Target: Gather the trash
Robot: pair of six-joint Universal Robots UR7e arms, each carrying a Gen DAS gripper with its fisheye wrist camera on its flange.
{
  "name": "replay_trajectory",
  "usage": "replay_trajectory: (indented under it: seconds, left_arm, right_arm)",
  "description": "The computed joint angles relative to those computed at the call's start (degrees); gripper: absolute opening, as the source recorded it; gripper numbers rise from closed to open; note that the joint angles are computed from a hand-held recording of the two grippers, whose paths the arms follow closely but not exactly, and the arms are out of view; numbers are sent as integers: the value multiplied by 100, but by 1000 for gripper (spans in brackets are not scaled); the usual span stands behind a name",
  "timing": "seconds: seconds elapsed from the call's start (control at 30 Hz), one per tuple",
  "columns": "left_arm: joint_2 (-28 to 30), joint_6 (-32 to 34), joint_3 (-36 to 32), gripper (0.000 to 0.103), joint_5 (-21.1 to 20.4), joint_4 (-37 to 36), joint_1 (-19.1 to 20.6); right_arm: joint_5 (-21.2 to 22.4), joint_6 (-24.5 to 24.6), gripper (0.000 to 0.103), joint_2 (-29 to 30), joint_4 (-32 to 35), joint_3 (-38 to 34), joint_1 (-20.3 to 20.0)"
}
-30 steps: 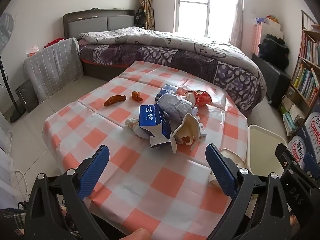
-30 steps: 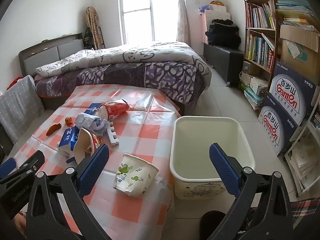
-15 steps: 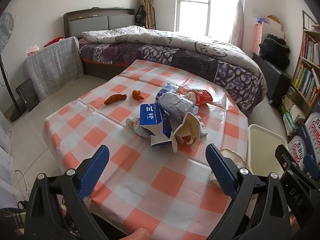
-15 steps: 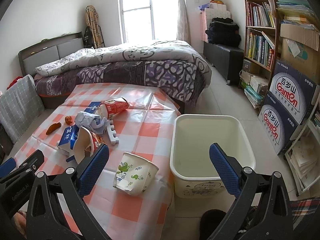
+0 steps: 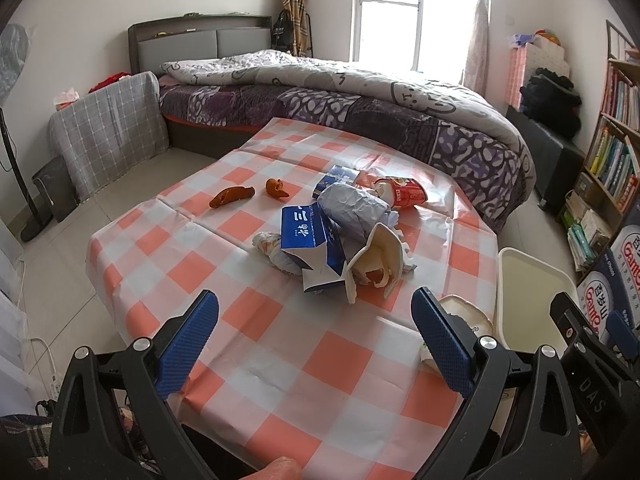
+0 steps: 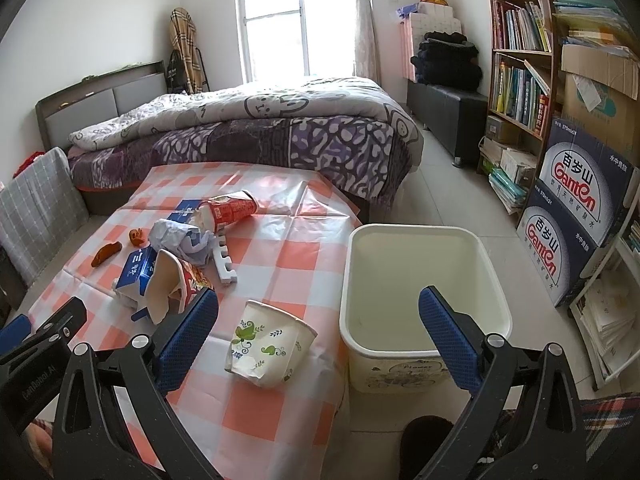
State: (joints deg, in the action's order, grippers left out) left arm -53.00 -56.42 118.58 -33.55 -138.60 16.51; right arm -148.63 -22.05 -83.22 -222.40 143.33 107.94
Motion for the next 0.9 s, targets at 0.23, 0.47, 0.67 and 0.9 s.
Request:
replay_trajectory:
  seconds: [0.23, 0.47, 0.67, 0.9]
  left_arm:
    - [-3, -3, -4, 94, 4, 12, 7]
    - [-1, 7, -8, 94, -2, 14, 9]
    - [1, 0, -15, 94, -8, 28, 12]
    - [1, -9, -22, 94, -12, 48, 13]
  right_arm:
    - [8, -4, 96, 14, -22, 16, -14]
    - [4, 3, 96, 8, 0, 11, -12]
    - [1, 31, 96, -7, 48, 6, -14]
    - [-1, 41, 96, -10, 65, 1, -15]
